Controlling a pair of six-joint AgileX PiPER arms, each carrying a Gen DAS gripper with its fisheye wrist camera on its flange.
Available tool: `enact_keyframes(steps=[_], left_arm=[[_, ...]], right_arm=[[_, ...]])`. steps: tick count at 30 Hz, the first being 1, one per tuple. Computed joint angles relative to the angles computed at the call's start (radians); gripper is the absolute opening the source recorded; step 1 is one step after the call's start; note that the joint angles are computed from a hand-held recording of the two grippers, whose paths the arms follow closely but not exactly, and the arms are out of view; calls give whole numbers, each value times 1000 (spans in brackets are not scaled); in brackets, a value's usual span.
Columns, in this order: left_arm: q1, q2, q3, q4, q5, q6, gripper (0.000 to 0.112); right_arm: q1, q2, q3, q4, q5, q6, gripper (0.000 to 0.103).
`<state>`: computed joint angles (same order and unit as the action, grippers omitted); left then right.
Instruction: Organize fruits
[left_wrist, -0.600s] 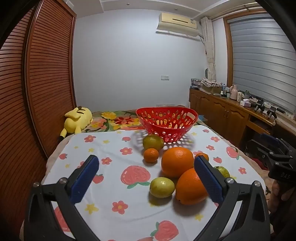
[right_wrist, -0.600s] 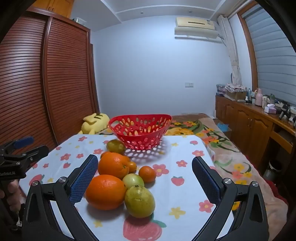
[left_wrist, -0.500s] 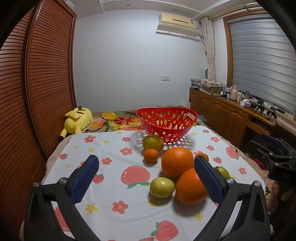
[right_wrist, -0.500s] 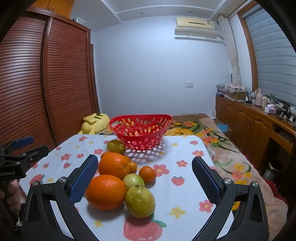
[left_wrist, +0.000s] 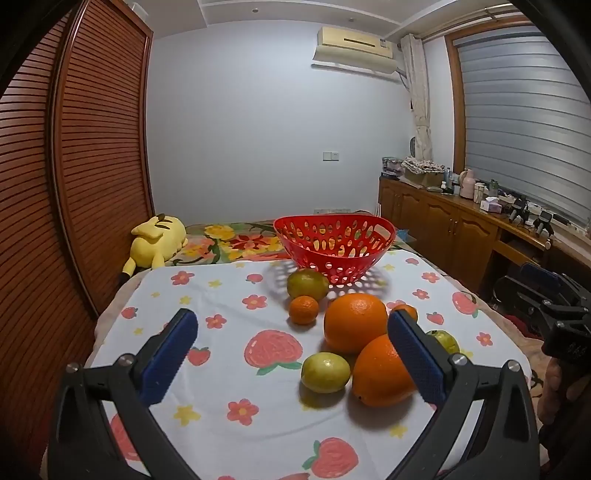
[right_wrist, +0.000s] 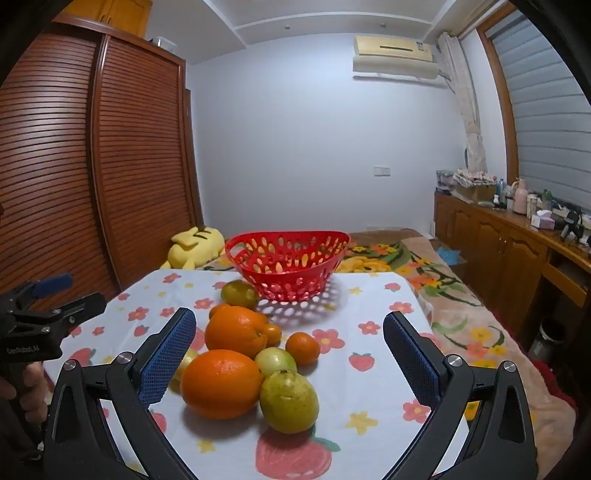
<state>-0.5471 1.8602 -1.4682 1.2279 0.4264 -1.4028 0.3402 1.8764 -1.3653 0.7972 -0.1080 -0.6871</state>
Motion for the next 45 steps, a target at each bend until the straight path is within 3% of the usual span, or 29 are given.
enact_keyframes(steps=[8,16,19,24,31,45], left_arm=[[-9,-15,12,37,10,-25,103],[-14,-21,13,36,13,-19,103],[-14,-21,12,33,12,-17,103],[-14,-22,13,37,12,-21,103],[-17,-20,6,13,15,2,103],[-9,-4,12,20,-3,-9,103]], right_arm=[[13,-14,11,146,-28,-150,103],[16,-26,28,155,-37,-164,103],[19,-26,20,252,-37,-261,103],[19,-31,30,237,-47,-249,103],[22,-27,21,333,-46,-341,103],[22,-24,19,326,-48,-333,103]])
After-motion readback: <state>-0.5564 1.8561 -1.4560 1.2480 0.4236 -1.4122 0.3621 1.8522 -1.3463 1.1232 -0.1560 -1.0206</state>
